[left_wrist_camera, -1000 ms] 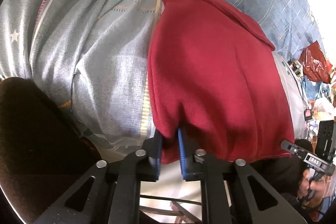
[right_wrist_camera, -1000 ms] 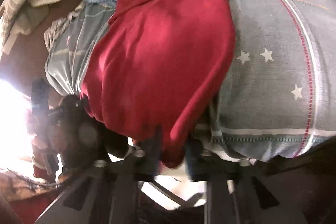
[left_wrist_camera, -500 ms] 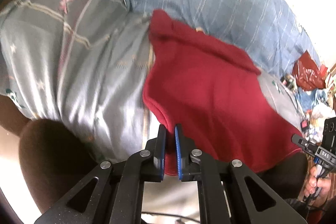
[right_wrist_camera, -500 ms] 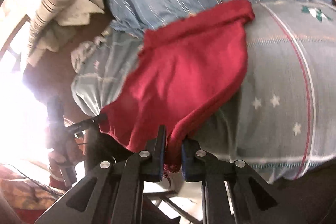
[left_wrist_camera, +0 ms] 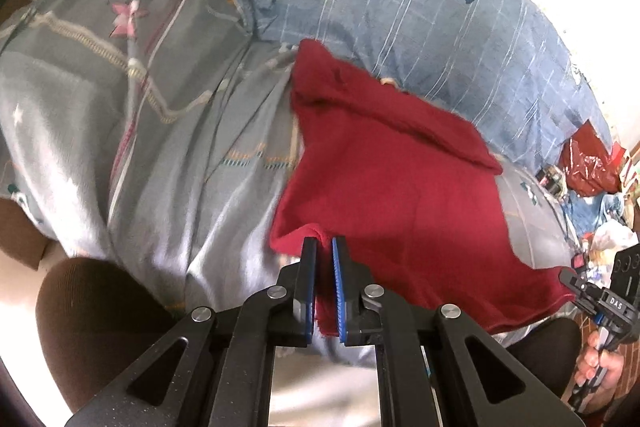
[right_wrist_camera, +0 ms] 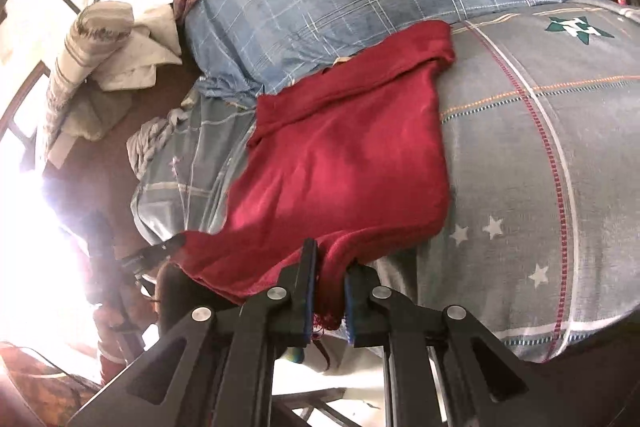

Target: Fold small clothes

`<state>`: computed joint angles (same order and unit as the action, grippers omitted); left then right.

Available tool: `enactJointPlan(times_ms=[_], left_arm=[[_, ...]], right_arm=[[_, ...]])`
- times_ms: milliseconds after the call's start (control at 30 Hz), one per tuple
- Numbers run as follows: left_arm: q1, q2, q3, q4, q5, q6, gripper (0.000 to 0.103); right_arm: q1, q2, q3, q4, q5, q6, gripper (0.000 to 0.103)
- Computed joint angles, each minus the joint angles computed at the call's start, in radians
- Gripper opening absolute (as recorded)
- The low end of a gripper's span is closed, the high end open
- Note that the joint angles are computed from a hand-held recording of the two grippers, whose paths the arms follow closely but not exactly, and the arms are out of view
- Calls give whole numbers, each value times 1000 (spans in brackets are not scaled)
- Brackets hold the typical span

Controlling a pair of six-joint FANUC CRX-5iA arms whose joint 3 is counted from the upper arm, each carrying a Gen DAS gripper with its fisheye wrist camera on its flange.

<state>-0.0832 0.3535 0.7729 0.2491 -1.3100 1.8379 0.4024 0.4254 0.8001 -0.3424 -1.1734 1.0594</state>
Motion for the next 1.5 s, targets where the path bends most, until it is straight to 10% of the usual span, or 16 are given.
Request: enactJointPlan(times_ms=[300,533,767,967,1200,1500], left_arm=[[-17,51,115,-70,34,8,7],[-48,91,222,-209,30,56,0],[-24,165,309,-130,-30,51,0],[26,135,176,44,-32,30,57],[50,108,59,134,-165,-44,59],[111,20,-248,393,-13,-50,77]], right_arm=[[-16,23,27,-3,144,-6,10],[-24,78,116,32,128,-7,10],[-29,136,200,32,88,-10,10],[-29,158,243,27,49,-2,10],[-34,143,217,12,46,3,10],[-43,142,203,-8,54,-4,10]])
